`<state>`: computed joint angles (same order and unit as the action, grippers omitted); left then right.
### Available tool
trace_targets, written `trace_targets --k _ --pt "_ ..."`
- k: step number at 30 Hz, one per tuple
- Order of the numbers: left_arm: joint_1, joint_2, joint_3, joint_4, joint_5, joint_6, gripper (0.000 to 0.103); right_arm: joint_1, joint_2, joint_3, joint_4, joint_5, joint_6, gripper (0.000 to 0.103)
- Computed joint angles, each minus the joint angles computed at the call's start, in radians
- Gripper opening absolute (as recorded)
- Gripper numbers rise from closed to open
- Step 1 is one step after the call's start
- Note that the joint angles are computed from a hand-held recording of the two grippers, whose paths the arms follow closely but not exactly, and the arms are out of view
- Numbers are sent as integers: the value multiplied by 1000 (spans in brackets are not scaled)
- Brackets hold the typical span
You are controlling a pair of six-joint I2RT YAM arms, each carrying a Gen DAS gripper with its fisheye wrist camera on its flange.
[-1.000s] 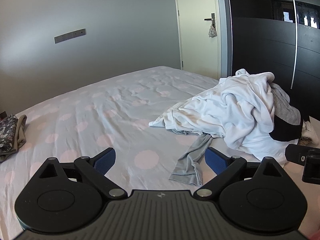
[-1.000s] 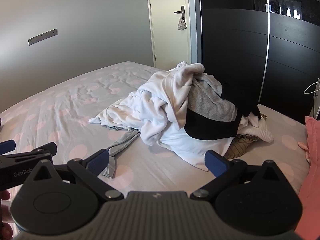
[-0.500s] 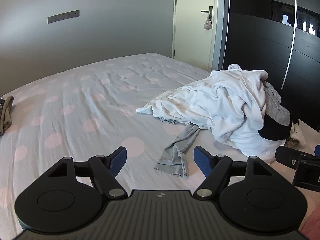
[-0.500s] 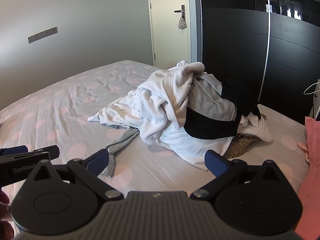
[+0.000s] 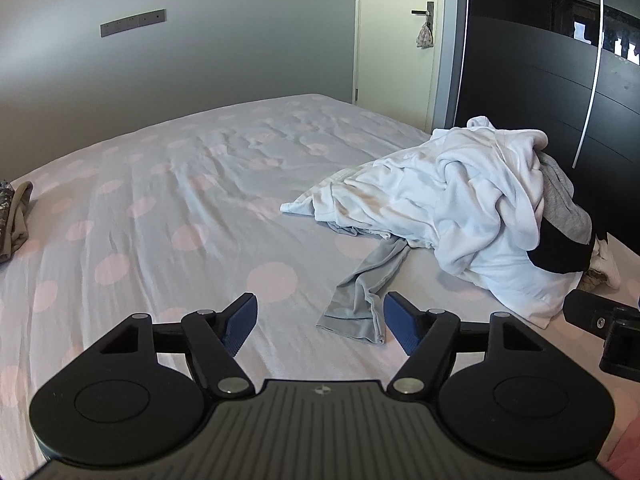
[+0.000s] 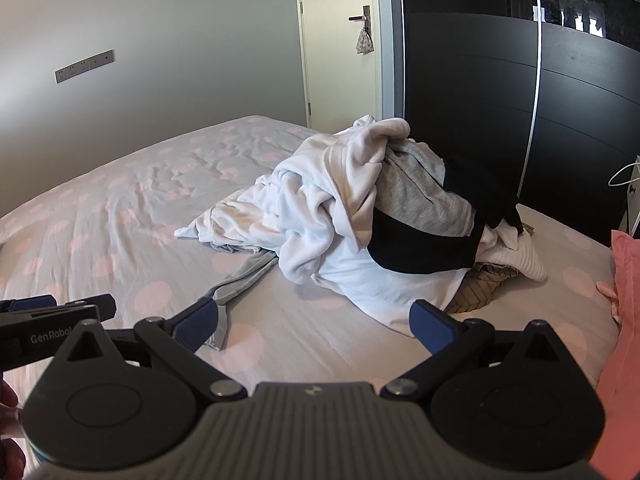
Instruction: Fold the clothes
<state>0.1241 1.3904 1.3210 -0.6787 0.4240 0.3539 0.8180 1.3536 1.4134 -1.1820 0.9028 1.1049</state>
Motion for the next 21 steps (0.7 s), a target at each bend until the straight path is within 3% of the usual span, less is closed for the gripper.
trace_targets --k 21 --pt "-12 14 8 -4 -58 2 69 -28 -6 -26 42 -24 -37 103"
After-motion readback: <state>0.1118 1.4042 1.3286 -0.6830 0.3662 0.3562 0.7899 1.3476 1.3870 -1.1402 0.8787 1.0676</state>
